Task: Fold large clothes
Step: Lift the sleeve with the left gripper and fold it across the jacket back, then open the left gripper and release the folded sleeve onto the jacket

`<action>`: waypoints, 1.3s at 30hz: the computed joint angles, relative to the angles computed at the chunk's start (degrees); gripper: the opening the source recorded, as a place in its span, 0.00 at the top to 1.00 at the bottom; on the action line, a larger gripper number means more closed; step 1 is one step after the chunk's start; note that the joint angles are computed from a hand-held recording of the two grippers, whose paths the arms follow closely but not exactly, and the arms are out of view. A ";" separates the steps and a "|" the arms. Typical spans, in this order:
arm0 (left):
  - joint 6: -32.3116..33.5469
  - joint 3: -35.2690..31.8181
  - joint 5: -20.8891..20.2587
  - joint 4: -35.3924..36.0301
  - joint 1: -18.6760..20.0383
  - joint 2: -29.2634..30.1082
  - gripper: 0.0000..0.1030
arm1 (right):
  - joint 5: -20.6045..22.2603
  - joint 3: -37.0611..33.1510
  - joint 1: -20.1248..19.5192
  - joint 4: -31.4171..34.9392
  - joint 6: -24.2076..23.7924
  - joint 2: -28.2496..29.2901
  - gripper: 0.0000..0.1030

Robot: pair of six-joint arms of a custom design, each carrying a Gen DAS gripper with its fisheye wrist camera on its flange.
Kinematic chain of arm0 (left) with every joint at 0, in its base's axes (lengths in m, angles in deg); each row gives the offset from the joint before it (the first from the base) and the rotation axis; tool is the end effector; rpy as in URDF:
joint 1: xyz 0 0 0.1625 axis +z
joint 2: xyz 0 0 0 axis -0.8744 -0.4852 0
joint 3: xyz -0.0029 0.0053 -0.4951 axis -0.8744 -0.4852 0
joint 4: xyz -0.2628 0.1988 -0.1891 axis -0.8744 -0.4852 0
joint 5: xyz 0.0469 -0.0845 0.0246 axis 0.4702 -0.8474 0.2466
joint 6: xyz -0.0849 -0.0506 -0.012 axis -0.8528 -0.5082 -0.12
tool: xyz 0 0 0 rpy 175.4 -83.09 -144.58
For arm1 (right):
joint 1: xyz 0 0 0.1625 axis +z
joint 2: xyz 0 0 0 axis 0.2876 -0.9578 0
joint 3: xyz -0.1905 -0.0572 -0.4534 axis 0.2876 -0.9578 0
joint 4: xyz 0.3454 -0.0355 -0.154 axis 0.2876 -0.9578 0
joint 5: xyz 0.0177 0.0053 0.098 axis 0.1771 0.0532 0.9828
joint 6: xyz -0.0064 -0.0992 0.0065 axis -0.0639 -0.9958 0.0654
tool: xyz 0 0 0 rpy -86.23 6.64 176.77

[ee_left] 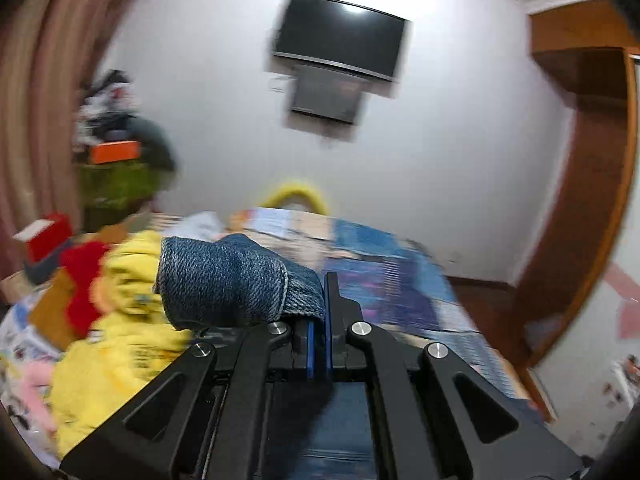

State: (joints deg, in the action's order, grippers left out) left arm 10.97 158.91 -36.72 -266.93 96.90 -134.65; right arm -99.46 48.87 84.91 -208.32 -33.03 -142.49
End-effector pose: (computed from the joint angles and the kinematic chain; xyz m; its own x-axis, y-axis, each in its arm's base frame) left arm -0.3957 -0.5582 0.2605 -0.8516 -0.0083 -0.5241 0.4799 0.3900 -0.7859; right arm 0.1669 -0.3984 0.3372 -0.8363 -0.0510 0.5459 -0.4006 0.7367 -0.5448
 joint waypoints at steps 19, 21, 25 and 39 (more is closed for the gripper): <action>-17.82 -16.62 -35.14 42.74 3.10 22.73 0.98 | -1.10 2.65 -6.90 2.32 -2.30 -8.36 0.00; -17.40 -16.14 -36.45 44.13 2.99 22.93 0.98 | -1.34 2.90 -7.79 2.53 -2.65 -8.67 0.00; -15.01 -15.31 -38.04 46.91 2.54 21.45 0.87 | -1.11 2.39 -9.10 3.76 -2.29 -8.48 0.00; -23.36 2.28 -19.73 40.54 5.98 5.83 0.30 | 6.49 -8.40 -9.84 17.96 -1.31 -1.71 0.00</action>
State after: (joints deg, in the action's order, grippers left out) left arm -12.39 161.19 -56.44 -226.39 102.88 -128.81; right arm -92.97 40.46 75.08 -190.36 -34.34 -144.20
